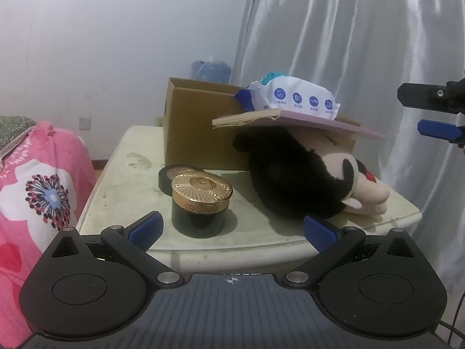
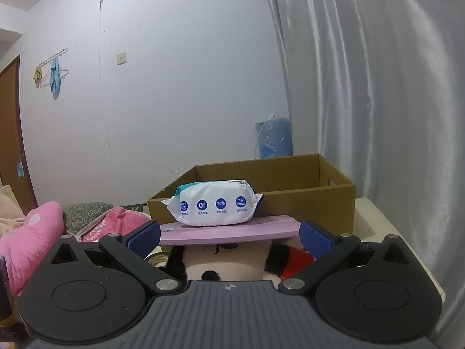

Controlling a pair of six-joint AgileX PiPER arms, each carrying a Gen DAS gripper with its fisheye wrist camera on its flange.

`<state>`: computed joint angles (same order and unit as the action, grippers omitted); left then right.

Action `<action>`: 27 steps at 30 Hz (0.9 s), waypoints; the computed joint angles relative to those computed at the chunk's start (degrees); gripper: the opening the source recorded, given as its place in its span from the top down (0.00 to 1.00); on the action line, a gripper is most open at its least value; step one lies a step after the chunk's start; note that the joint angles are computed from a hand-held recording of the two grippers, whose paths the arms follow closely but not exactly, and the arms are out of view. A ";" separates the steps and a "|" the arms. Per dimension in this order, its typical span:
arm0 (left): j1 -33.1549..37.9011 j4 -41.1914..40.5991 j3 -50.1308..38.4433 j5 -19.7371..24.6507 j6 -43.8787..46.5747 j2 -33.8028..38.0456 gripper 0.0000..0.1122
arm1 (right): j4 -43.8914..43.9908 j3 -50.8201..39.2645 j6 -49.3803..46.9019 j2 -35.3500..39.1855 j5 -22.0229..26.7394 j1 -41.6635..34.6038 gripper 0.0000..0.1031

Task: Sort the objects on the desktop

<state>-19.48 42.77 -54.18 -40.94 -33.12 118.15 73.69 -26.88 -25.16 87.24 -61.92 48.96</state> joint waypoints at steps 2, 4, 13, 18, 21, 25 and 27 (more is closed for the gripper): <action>-0.04 0.01 -0.02 0.06 -0.07 -0.04 0.08 | 0.12 0.02 -0.08 -0.05 -0.26 0.23 0.00; 0.01 0.13 0.00 -0.10 -0.22 -0.06 0.08 | 0.44 -0.07 -0.52 -0.12 -0.45 0.53 0.00; 0.15 -0.07 0.82 -0.95 0.26 -0.75 0.08 | 1.58 -0.05 -1.82 -0.83 -1.14 1.37 0.00; 0.24 0.29 0.71 -0.86 -0.07 -0.77 0.08 | 1.67 -0.08 -1.99 -0.95 -1.13 1.45 0.00; 0.15 -0.13 0.79 -0.96 0.21 -0.78 0.08 | 1.97 -0.21 -2.41 -1.02 -1.01 1.54 0.00; 0.18 0.10 0.69 -0.84 0.08 -0.71 0.08 | 1.84 -0.30 -2.45 -1.11 -0.66 1.43 0.00; 0.18 0.38 0.52 -0.68 -0.22 -0.66 0.08 | 1.74 -0.34 -2.44 -1.09 -0.51 1.29 0.00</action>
<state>-19.29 43.15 -53.66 -41.62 -33.34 117.49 75.42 -27.22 -27.60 86.15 -62.43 50.24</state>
